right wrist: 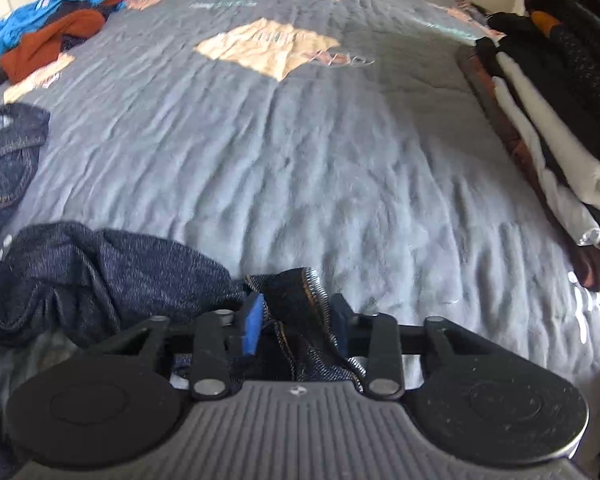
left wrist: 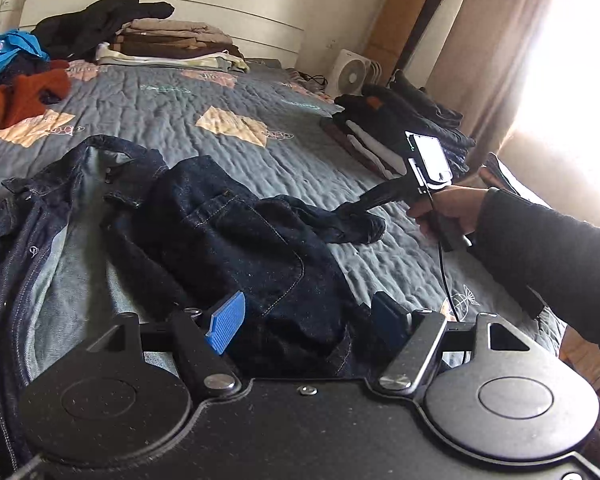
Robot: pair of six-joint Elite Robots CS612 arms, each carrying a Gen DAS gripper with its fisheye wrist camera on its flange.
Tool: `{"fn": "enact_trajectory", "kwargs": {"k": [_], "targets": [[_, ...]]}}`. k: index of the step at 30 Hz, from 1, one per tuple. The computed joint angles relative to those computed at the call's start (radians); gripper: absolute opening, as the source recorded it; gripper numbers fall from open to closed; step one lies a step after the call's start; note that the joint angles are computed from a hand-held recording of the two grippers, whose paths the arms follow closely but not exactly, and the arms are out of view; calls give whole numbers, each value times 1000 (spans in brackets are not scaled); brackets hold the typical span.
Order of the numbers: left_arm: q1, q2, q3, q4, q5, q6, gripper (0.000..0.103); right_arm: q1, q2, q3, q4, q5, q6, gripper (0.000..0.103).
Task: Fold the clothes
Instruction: 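Close the right tool on the dark jeans leg hem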
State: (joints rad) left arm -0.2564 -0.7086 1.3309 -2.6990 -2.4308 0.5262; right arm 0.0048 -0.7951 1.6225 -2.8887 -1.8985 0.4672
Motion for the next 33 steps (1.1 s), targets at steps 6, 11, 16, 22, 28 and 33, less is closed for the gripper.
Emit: {"fn": "enact_trajectory", "kwargs": {"k": [6,11,16,22,28,33], "targets": [[-5,2,1,-13,9,-9,69,-3,-17,30,-37,1,7,11],[-5,3,2,-19,5,-11,69,-17,-29,44,-48,58,-15,14],[-6,4,3,-19,10,-9,69,-22,-33,43,-26,76,-92,29],[-6,7,2,-22,10,-11,69,-28,-16,24,-11,131,-133,63],[-6,10,0,-28,20,-25,69,-26,-5,21,-51,92,-30,37],[-7,10,1,-35,23,-32,69,-30,-24,39,-50,88,-7,11]]}}
